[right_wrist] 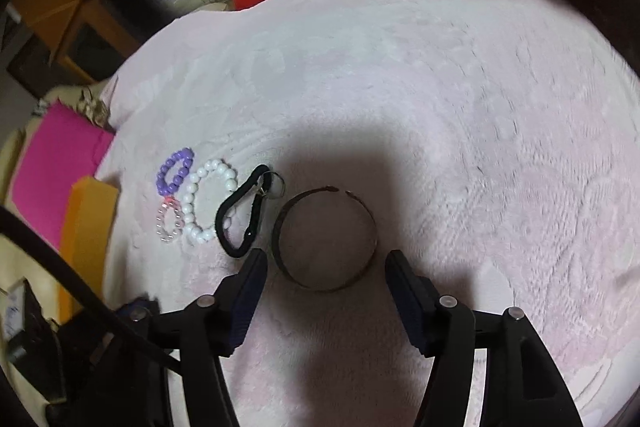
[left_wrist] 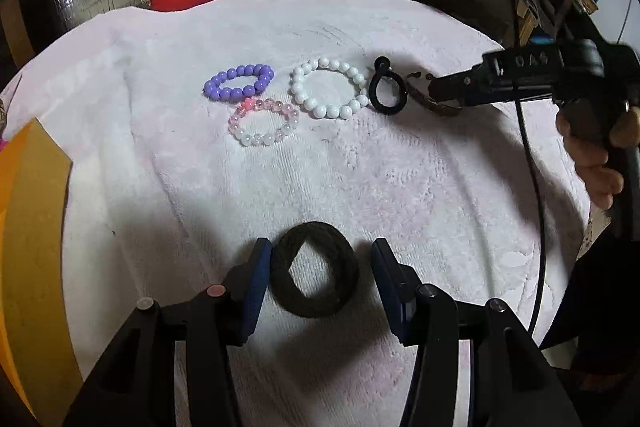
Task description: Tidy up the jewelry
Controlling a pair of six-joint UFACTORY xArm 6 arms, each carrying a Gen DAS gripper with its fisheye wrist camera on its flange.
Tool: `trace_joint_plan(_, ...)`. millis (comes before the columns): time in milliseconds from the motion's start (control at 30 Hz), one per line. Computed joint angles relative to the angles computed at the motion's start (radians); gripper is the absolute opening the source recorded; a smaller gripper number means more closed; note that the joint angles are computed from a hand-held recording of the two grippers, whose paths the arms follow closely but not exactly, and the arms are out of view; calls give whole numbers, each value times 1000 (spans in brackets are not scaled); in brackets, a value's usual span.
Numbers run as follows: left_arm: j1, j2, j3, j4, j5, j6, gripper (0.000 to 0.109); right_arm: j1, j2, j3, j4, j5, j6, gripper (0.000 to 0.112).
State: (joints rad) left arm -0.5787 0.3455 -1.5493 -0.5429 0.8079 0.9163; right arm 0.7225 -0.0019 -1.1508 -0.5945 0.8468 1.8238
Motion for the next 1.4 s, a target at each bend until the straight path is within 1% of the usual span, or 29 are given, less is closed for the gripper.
trace_joint_plan(67,2,0,-2,-14,9,-11,52,12,27,-35,-20,51,-25,66)
trace_joint_plan(100,3,1,-3,-18,8,-17,50,15,32,-44,-27,70,-34,66)
trace_joint_plan(233,2,1,1,-24,-12,-29,34,30,60,-82,-51,131,-68,63)
trace_joint_plan(333,-2,11,-14,-22,-21,-54,26,31,62,-85,-60,140,-76,63)
trace_joint_plan(433,1,21,-34,-31,-16,-57,22,27,67,-86,-61,134,-82,63)
trace_joint_plan(500,-4,41,-63,-36,-17,-65,22,29,57,-76,-61,132,-73,63)
trace_joint_plan(667,-27,52,-78,-72,-62,-90,21,32,14,-29,-57,127,-47,63)
trace_joint_plan(800,-51,60,-80,-60,-120,-128,22,34,-18,6,-58,119,-25,63)
trace_joint_plan(900,-74,67,-79,-17,-167,-187,22,34,-26,15,-52,116,-19,63)
trace_joint_plan(967,-91,70,-71,37,-208,-243,22,35,-26,15,-50,117,-19,63)
trace_joint_plan(1100,-104,82,-72,111,-228,-325,24,38,-15,1,-43,130,-28,63)
trace_joint_plan(1167,-113,93,-76,172,-234,-377,24,37,-12,1,-43,130,-24,63)
trace_joint_plan(1233,-117,94,-73,195,-237,-394,25,35,-12,1,-40,127,-23,64)
trace_joint_plan(1267,-119,94,-70,204,-245,-398,26,33,-12,3,-40,124,-25,64)
trace_joint_plan(1400,-123,85,-50,243,-265,-431,37,31,-13,6,-42,121,-25,64)
